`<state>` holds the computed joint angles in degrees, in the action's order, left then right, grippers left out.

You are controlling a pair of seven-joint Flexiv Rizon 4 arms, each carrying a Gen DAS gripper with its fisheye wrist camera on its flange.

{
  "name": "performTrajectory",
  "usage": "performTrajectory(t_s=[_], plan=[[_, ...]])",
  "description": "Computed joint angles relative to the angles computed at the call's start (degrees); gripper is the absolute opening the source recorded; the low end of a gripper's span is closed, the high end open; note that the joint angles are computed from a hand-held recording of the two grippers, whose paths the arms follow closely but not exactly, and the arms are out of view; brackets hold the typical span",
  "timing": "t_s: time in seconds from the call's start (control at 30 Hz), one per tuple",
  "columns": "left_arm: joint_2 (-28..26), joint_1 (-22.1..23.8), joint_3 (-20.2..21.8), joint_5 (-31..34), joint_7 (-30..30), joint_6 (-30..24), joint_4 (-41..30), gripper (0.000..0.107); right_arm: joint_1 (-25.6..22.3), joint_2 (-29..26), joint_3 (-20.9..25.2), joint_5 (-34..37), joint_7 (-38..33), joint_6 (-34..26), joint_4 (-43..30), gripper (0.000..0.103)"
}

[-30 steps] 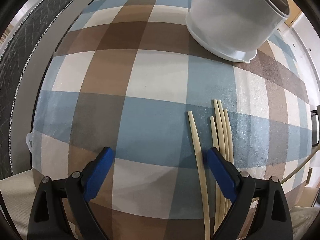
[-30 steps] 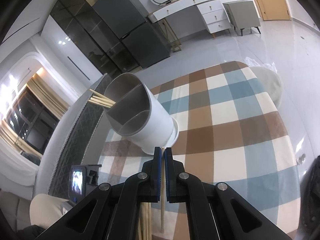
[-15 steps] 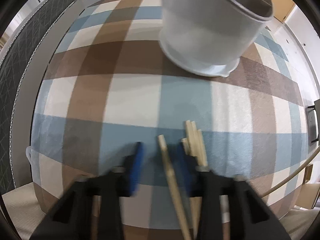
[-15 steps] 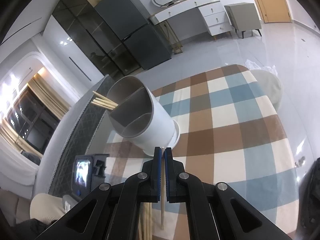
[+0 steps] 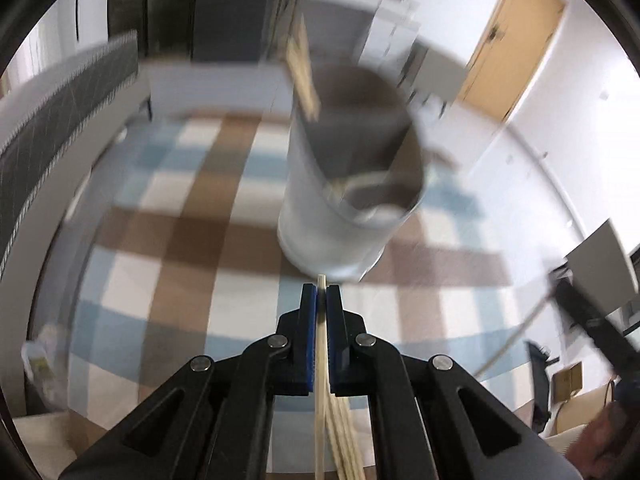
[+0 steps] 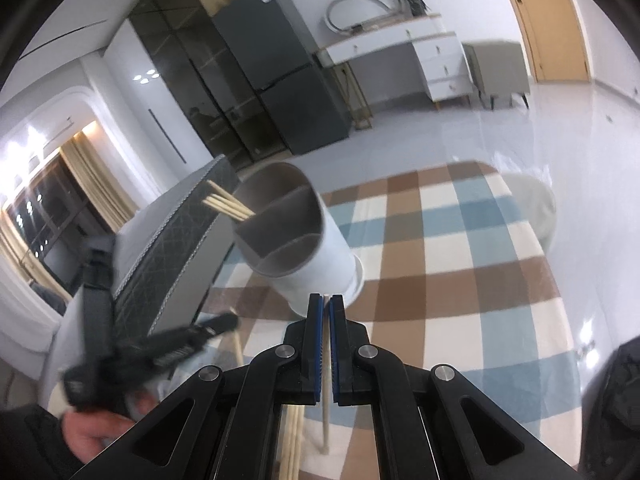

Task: Organize utensils
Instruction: 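Grasp a chopstick with the right gripper while the left gripper grasps another, then lift both held chopsticks and carry them above the grey holder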

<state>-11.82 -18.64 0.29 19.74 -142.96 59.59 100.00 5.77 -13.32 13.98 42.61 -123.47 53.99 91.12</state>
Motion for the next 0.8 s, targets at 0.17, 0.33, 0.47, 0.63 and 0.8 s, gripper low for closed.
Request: performTrajectory(t_s=[0.17,0.33,0.47,0.63,0.8], plan=[[2.0,-1.9,1.5,9.6,-5.7,4.9,0.7,0.0,0.8,3.7,0.8,2.0,-2.6,4.4,4.4,0.002],[5.2,-0.4,0.7,11.2,-5.9,7.8,4.3,0.0,3.1,6.8,0.4,2.0,-4.2,9.0,8.5,0.002],[6.6,0.4,-0.5,11.4,-5.4,7.1,4.8,0.0,4.7,8.3,-0.1,1.8,-4.5,11.6,10.4,0.002],[7.5,1.7,-1.9,9.4,-2.5,6.0,5.2,0.0,6.3,9.5,-0.6,-0.1,-2.8,14.1,12.3,0.002],[8.2,2.5,-2.5,7.8,-0.4,5.4,5.5,0.0,7.0,10.2,-1.2,-0.7,-1.6,14.9,12.8,0.002]])
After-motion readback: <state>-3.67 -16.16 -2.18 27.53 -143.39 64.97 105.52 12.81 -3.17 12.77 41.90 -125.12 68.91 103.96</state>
